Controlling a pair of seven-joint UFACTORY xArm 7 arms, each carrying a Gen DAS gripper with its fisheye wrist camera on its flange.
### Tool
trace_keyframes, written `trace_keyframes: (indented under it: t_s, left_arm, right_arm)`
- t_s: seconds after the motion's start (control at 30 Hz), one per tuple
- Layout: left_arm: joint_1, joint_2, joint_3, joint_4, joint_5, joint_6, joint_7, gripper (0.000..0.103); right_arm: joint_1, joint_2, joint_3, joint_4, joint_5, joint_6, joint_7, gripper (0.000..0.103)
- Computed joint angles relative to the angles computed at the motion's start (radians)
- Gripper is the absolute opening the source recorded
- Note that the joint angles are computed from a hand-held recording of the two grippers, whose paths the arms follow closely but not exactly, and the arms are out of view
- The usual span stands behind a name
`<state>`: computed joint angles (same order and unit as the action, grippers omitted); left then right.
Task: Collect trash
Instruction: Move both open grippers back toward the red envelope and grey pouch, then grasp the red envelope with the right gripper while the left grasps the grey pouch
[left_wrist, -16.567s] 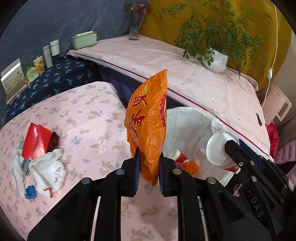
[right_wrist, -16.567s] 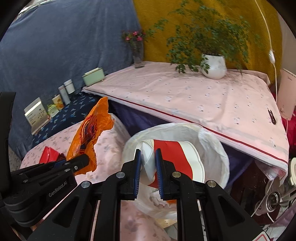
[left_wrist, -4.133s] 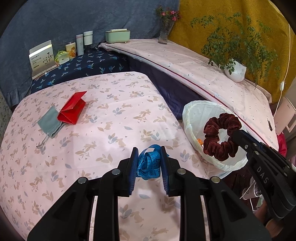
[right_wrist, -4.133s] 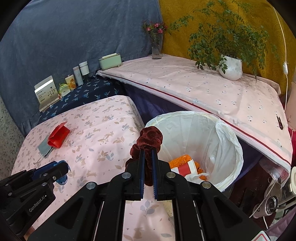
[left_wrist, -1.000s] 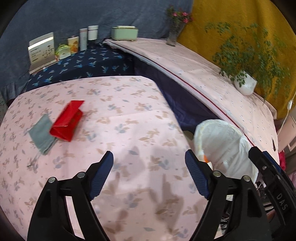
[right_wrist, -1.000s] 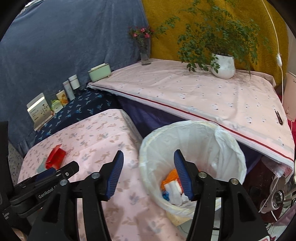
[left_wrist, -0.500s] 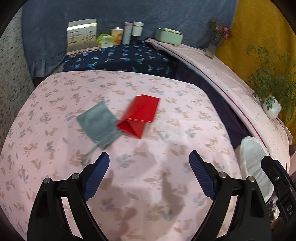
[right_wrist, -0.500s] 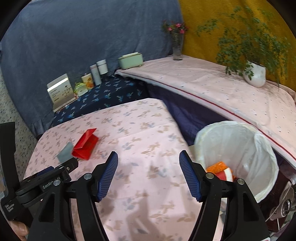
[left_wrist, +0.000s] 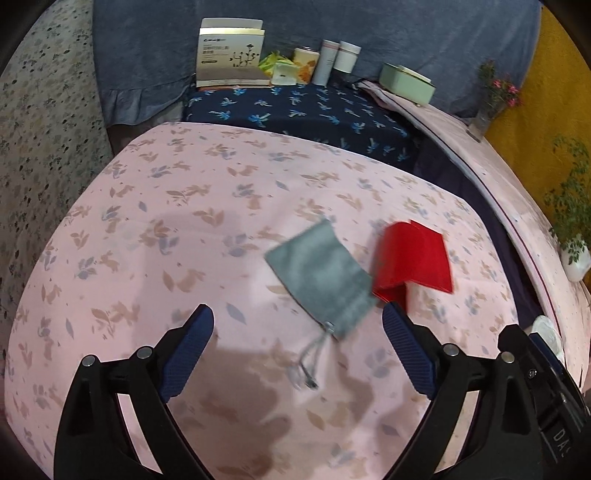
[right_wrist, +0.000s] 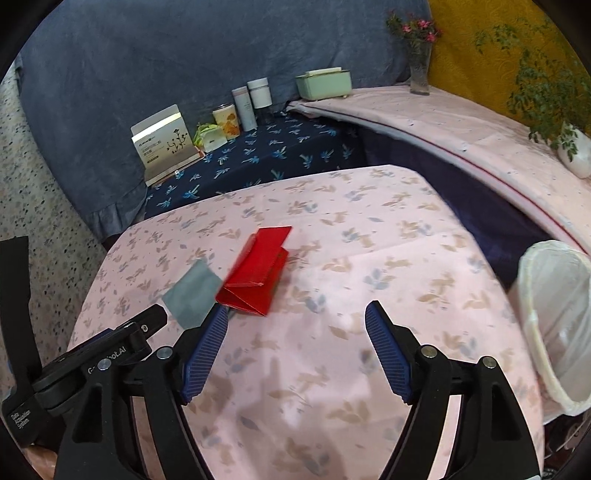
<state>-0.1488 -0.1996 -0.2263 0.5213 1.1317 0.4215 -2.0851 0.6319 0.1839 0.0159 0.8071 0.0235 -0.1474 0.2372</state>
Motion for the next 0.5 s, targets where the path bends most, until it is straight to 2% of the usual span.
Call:
trace_keyframes:
  t_s: [0.07,0.23,0.3,0.43,0.5]
  left_arm:
    - [0.018,0.006,0.019,-0.002,0.018,-0.020,0.009,0.088]
    - [0.064,0.063,0.066,0.020,0.075,-0.088,0.020,0.088]
    - [0.075,0.096,0.085,0.037,0.102,-0.115,0.020,0.087]
    - [0.075,0.154,0.120,0.070,0.150,-0.155,0.011,0.083]
    - [0.071,0.182,0.137,0.086,0.174,-0.181,0.002,0.078]
  right_arm:
    - [0.011,0.048,0.000,0.053,0.004,0.012,0.011,0.073]
    - [-0.022,0.153,0.047,0.171,-0.007,0.056,0.046,0.073]
    - [-0.008,0.191,0.034,0.219,-0.017,0.072,0.066,0.073]
    - [-0.043,0.248,0.071,0.291,-0.030,0.099,0.084,0.073]
    - [-0.079,0.269,0.111,0.316,-0.034,0.116,0.079,0.070]
